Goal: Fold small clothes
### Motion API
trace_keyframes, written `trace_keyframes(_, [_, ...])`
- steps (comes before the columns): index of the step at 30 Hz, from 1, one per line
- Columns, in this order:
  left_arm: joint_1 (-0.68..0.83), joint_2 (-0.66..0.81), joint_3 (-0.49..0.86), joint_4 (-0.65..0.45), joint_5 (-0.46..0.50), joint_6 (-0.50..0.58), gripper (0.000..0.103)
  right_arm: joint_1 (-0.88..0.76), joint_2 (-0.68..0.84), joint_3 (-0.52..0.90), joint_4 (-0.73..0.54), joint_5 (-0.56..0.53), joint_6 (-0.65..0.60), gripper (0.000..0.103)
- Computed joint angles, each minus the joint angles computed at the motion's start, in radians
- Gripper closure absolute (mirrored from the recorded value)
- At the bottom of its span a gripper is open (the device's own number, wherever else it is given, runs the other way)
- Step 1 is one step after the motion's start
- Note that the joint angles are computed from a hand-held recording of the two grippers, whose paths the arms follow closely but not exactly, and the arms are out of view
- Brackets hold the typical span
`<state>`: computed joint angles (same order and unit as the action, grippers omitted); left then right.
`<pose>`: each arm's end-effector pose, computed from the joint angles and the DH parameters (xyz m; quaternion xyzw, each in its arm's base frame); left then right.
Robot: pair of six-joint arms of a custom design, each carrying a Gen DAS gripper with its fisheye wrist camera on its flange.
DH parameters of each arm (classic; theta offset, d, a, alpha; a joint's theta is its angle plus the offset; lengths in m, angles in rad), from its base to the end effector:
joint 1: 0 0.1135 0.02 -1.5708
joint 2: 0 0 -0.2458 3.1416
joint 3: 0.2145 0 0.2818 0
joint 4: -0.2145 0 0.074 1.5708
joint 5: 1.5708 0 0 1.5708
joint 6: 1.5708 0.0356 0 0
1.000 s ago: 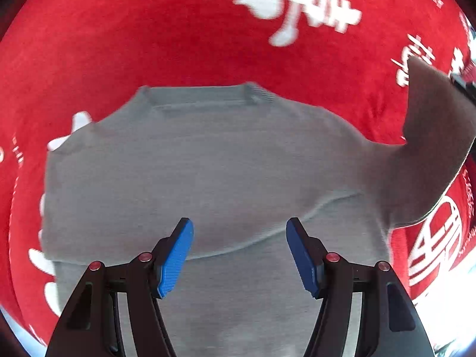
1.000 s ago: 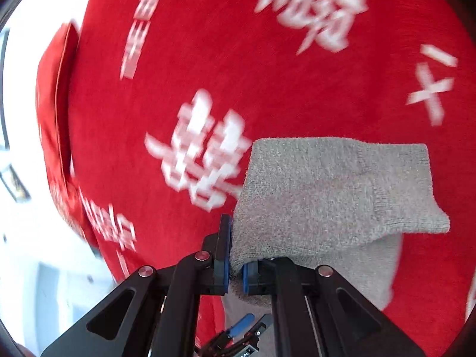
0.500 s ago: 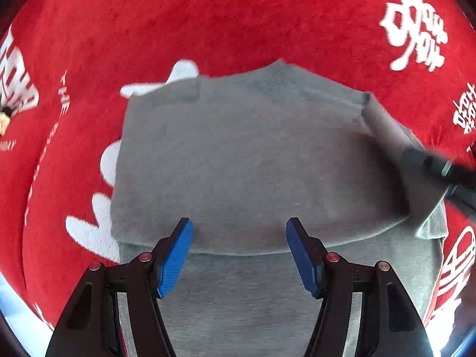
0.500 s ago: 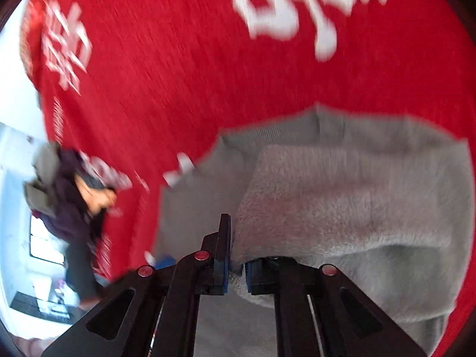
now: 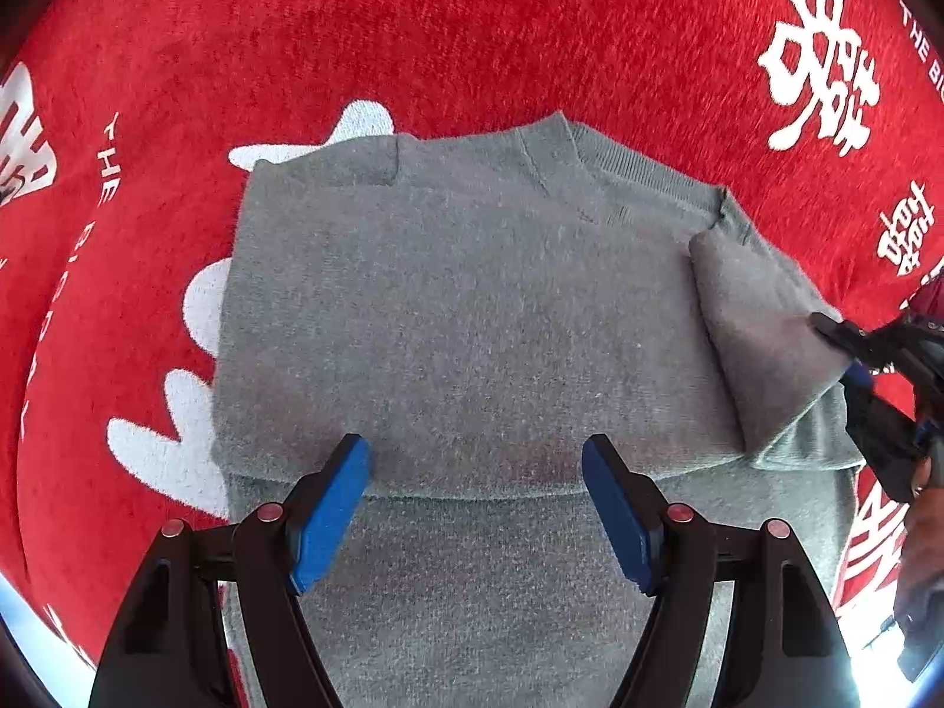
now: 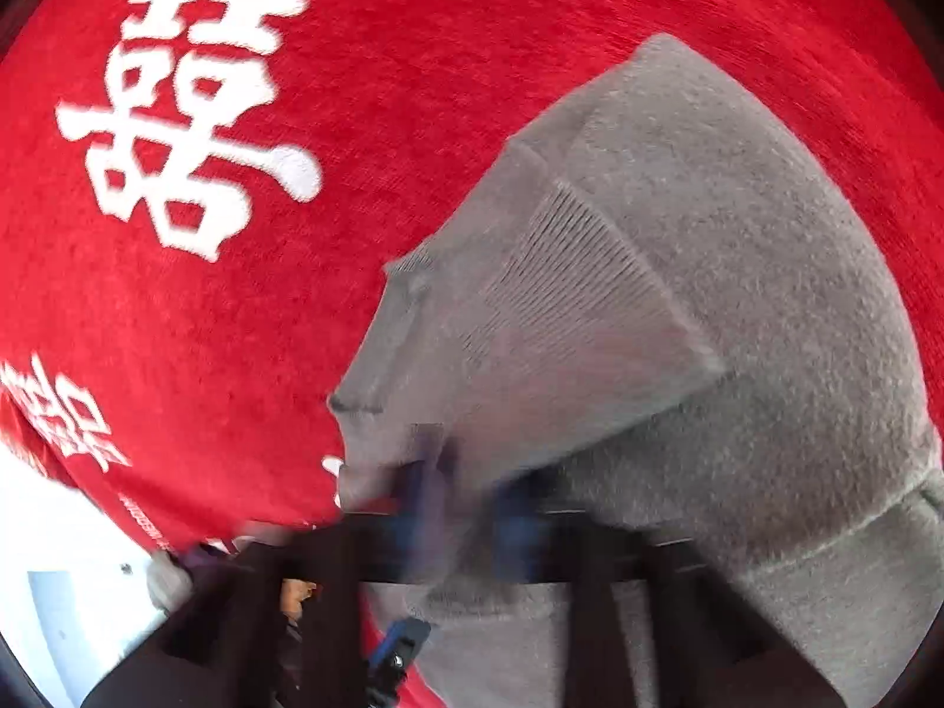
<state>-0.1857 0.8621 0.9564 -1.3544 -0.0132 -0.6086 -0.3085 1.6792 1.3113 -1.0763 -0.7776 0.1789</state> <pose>0.1593 -0.0294 0.2814 -0.2083 0.9657 -0.0538 0.1452 0.3293 -0.0787 0.2162 0.1996 0.9020 0.3737 0.0829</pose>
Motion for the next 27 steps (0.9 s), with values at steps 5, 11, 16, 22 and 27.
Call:
trace_keyframes(5, [0.029, -0.065, 0.017, -0.059, -0.005, 0.04, 0.028, 0.175, -0.077, 0.054, -0.044, 0.056, -0.225, 0.096])
trace_keyframes(11, [0.203, -0.154, 0.005, -0.123, 0.087, 0.153, 0.028, 0.519, -0.164, -0.009, -0.028, 0.237, -0.427, 0.096])
trace_keyframes(16, [0.454, -0.189, -0.014, -0.149, 0.228, 0.315, 0.028, 0.635, -0.109, -0.063, -0.02, 0.292, -0.441, 0.091])
trace_keyframes(22, [0.678, -0.125, 0.039, -0.17, 0.417, 0.478, 0.028, 0.66, -0.158, -0.112, -0.062, 0.303, -0.478, 0.042])
trace_keyframes(27, [0.635, -0.046, 0.057, -0.138, 0.488, 0.47, 0.028, 0.501, -0.223, -0.114, -0.159, 0.259, -0.488, 0.042])
